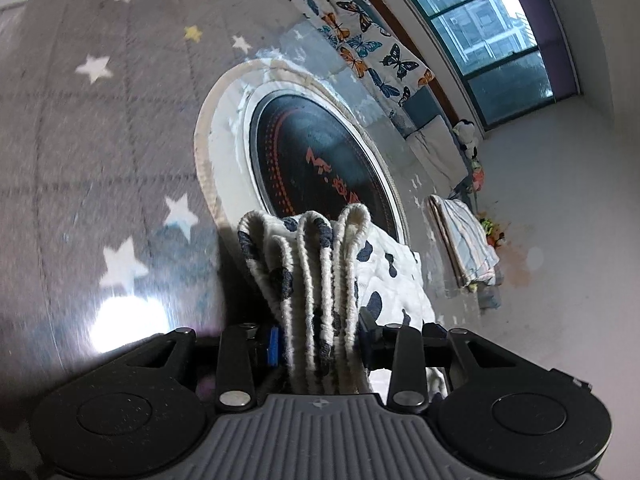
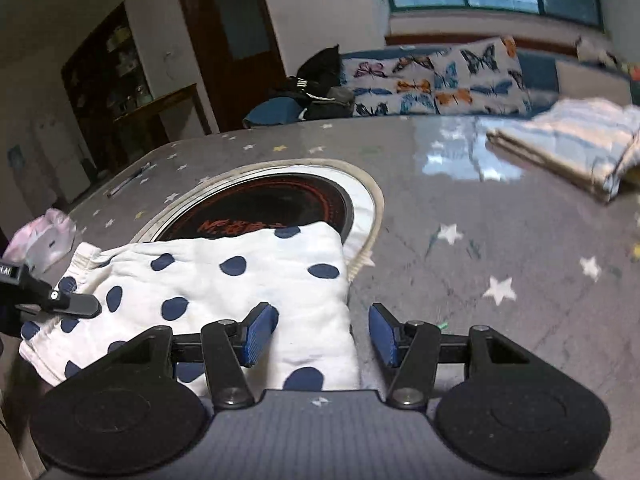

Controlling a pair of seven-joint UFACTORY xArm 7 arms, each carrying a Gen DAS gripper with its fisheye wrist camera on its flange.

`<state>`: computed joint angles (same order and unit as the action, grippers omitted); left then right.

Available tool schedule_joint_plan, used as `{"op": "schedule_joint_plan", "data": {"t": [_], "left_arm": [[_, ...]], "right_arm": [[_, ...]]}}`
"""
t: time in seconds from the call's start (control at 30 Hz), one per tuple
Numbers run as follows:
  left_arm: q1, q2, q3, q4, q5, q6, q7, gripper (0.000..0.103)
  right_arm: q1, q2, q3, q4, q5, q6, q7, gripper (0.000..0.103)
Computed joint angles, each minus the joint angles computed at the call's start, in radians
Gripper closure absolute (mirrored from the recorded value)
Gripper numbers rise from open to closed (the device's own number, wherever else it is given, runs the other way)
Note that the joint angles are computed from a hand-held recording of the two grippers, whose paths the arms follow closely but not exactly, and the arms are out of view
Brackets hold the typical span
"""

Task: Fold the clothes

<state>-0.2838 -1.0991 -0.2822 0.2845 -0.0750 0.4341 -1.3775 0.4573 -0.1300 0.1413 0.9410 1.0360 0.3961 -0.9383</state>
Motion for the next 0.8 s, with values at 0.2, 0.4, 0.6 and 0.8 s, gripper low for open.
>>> {"op": "schedule_joint_plan", "data": {"t": [0.2, 0.4, 0.6, 0.8], "left_arm": [[0.014, 0.040, 0.011, 0.044, 0.036, 0.043, 0.068, 0.068], [0.032, 0.078, 0.011, 0.096, 0.059, 0.074, 0.126, 0.073], [0.054, 0.198, 0.006, 0.188, 0.077, 0.031, 0.193, 0.075], [0.075, 0.382, -0.017, 0.311, 0.100, -0.044, 0.237, 0.075]], "right_arm": [[-0.001, -0.007, -0.004, -0.005, 0.061, 0.038, -0.019, 0.078], [0.017, -0.070, -0.009, -0.050, 0.157, 0.000, -0.047, 0.094], [0.023, -0.155, -0.039, -0.090, 0.161, -0.031, -0.045, 0.095], [0.016, -0.198, -0.079, -0.110, 0.080, -0.076, 0.014, 0.096]]}}
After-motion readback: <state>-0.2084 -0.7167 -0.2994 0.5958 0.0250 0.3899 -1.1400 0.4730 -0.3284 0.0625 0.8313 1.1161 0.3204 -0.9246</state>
